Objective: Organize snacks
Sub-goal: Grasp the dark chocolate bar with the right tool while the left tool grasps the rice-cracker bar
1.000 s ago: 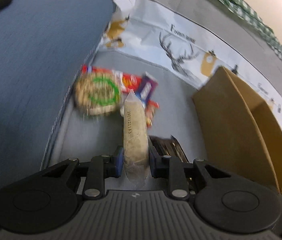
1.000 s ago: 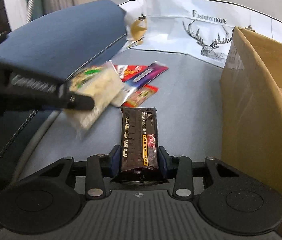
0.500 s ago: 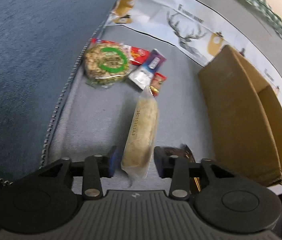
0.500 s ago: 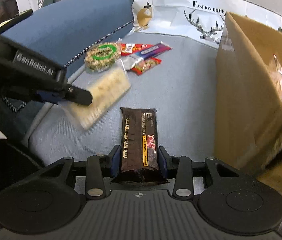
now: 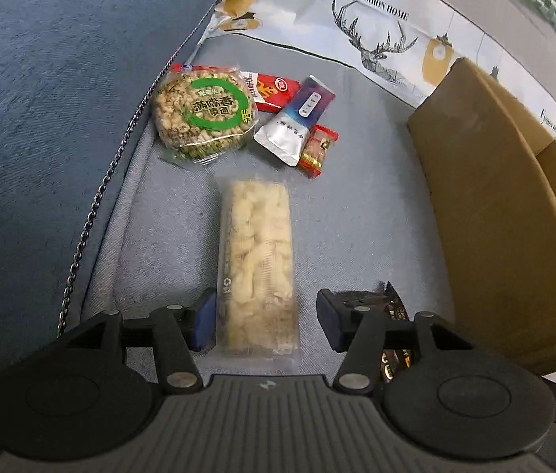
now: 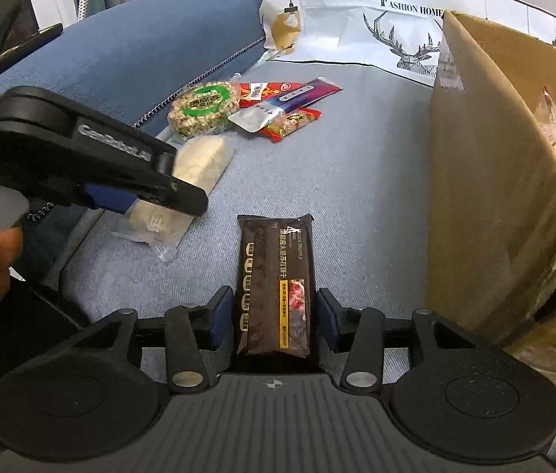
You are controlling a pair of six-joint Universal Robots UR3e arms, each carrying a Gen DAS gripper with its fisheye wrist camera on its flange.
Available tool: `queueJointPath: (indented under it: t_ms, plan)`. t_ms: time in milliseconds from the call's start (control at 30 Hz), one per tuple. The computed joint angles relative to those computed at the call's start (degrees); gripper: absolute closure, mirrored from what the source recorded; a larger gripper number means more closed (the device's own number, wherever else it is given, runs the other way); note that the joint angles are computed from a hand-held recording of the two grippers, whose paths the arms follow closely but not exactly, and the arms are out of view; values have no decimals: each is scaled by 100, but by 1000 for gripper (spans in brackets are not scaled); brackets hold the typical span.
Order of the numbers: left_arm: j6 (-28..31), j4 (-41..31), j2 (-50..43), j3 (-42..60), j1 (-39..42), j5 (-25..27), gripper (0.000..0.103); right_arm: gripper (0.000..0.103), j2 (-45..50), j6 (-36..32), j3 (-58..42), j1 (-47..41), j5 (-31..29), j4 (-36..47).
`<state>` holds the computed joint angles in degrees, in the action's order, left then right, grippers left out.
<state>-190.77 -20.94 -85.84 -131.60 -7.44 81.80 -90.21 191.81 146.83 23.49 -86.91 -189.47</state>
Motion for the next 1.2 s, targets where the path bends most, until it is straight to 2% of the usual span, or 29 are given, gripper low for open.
queueJointPath:
  t_ms: [167, 267, 333, 500, 700, 1200]
  plan:
    - [-63, -92, -167, 204, -191, 287, 47, 55, 70, -24, -38, 72, -90, -50]
    - [-66, -167, -271, 339, -337, 462, 59, 56, 153, -25, -60, 153, -200, -140]
    - [-37, -148, -283, 351, -390, 514, 61, 62, 186, -34, -78, 208, -281, -176]
    - [-32, -38, -161, 211, -333, 432, 62, 62, 157, 148, -100, 242, -372, -165]
    - [171, -304, -136, 268, -218, 156, 61, 62, 194, 220, -127, 217, -395, -117]
    - [204, -279, -190, 288, -296, 216, 61, 62, 335, 185, -240, 351, -547, -129]
